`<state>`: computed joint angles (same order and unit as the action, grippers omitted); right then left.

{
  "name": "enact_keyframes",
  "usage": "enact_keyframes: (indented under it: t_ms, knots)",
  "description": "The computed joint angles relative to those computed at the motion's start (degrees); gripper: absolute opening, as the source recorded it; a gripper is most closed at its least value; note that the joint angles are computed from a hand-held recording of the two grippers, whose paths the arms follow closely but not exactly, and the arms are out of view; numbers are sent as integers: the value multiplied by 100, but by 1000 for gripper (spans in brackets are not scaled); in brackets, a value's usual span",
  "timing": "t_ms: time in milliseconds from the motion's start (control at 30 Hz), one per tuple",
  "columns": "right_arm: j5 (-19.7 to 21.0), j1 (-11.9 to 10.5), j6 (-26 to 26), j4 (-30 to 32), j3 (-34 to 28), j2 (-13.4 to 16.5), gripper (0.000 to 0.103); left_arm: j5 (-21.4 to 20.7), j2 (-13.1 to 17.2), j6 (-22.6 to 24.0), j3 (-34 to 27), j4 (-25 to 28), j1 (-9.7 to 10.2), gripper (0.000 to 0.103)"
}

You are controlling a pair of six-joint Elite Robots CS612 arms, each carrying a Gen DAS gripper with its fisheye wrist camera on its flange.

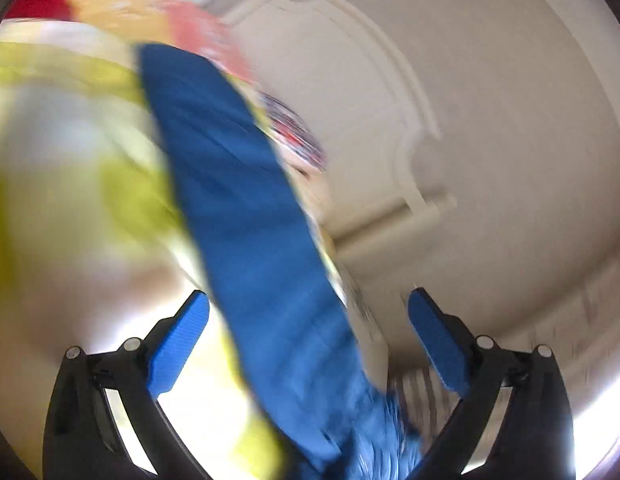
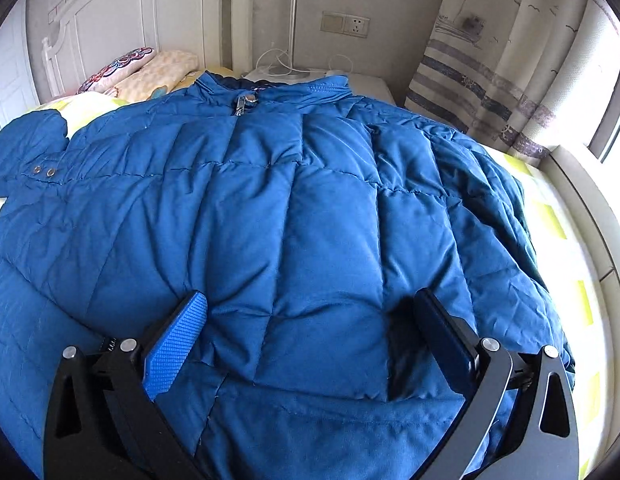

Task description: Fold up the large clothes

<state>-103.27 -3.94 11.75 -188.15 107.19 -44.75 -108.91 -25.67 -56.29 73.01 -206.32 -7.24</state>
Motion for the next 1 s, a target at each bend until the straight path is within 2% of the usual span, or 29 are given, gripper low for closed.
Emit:
enact_keyframes:
  t_ms: [67, 200, 233, 267, 300, 333, 367, 400, 467, 533, 567, 633, 667, 700, 767, 867, 900, 933, 967, 1000]
  knots:
    - [5, 5, 5, 13, -4, -5, 98, -135, 80, 97, -349, 760, 146, 96]
    - [108, -15, 57, 15, -2, -6, 98, -70, 200, 679, -938, 1816, 222, 95]
    - [137, -20, 70, 15, -2, -4, 98, -84, 254, 786, -1102, 2005, 232, 87]
    - [143, -20, 72, 13, -2, -3, 98, -189, 327, 782, -1240, 2012, 251, 68]
    - [143, -20, 72, 13, -2, -3, 98, -335, 371, 751, -1340, 2091, 273, 12]
    - [146, -20, 72, 16, -3, -3, 98, -370, 376, 680, -1341, 2115, 278, 4]
    - [155, -23, 73, 15, -4, -1, 98, -367, 369, 578, -1287, 1899, 280, 4]
    - [165, -24, 77, 16, -2, -3, 98, -131, 256, 612, -1063, 1443, 222, 3]
    - [193, -33, 96, -17, 2, -1, 98, 155, -38, 1156, -562, 591, 36, 3]
    - [214, -37, 112, -65, 15, -2, 98, 23, -268, 1689, -214, 105, -131, 3]
    - [225, -40, 126, -98, 25, -3, 98, -218, -425, 2096, 4, -153, -258, 3]
    - [249, -53, 216, -218, 62, -6, 98, -532, -652, 2855, 304, -257, -484, 3]
    - [292, -74, 301, -311, 95, -10, 98, -805, -802, 3413, 503, -158, -656, 3]
    - [323, -92, 386, -394, 127, -16, 98, -977, -881, 3732, 632, -101, -762, 3]
    - [411, -179, 818, -903, 287, -20, 98, -1116, -1072, 4717, 975, 280, -1128, 4]
    - [486, -343, 1640, -1801, 555, 3, 98, -886, -1194, 5742, 1359, 999, -1586, 7]
    - [514, -394, 1850, -1951, 611, 5, 98, -682, -1213, 6143, 1434, 1523, -1773, 11]
    - [616, -485, 2178, -2137, 687, 16, 98, -492, -1242, 6487, 1442, 2107, -1906, 21]
    - [702, -553, 2417, -2240, 734, 27, 98, -242, -1185, 6825, 1469, 2467, -2072, 30]
    - [811, -606, 2537, -2321, 762, 41, 98, -69, -1156, 7045, 1519, 2588, -2169, 51]
